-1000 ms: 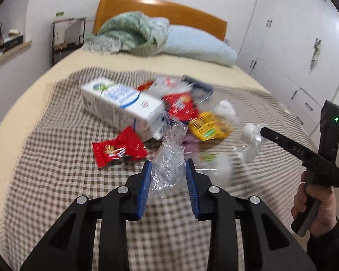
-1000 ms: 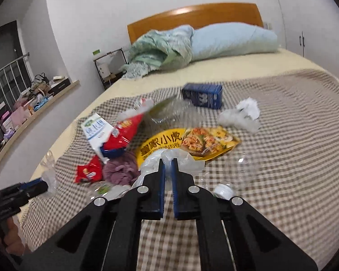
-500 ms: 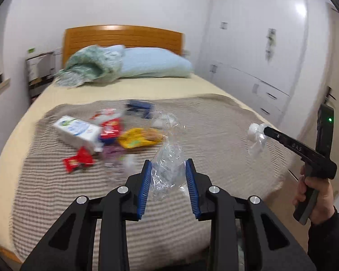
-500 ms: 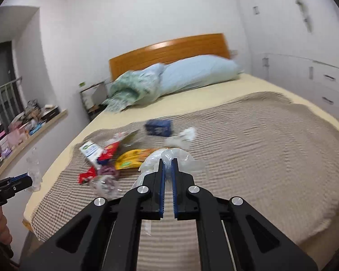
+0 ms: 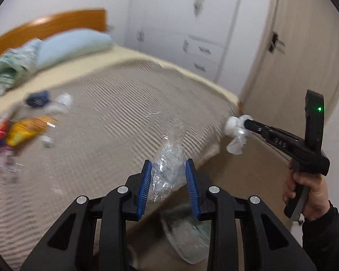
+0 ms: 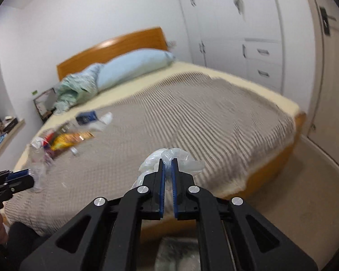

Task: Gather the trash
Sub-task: 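Carry the plastic bag with the left tool to the wastebasket and release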

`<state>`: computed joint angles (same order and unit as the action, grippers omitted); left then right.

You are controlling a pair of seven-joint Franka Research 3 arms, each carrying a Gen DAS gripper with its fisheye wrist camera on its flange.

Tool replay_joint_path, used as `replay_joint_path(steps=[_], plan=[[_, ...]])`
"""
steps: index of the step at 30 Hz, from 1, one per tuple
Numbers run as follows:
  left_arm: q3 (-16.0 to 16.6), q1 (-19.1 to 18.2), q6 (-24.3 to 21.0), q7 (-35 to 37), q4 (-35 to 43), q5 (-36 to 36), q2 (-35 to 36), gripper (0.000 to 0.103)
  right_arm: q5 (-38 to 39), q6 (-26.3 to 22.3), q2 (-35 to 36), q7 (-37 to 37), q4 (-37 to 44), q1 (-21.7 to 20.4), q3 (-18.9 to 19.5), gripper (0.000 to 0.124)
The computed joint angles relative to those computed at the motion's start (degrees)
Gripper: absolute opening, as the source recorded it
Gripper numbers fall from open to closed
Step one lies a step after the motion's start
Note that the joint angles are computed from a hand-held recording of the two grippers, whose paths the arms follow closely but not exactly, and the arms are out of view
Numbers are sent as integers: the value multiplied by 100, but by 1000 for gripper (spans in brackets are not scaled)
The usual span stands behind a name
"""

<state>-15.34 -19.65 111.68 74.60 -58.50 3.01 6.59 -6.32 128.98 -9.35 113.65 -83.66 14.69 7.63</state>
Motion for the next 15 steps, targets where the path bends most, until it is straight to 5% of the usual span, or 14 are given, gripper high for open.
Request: replay_joint_path(steps=[6, 15], plan=[[-161, -328, -834, -64, 599, -325, 1212, 28, 616, 16, -699, -282, -1802, -157, -235, 6], [-100, -853, -1855, 39, 745, -149, 2433, 28, 1370, -58, -615, -363, -3302, -177, -234, 6]])
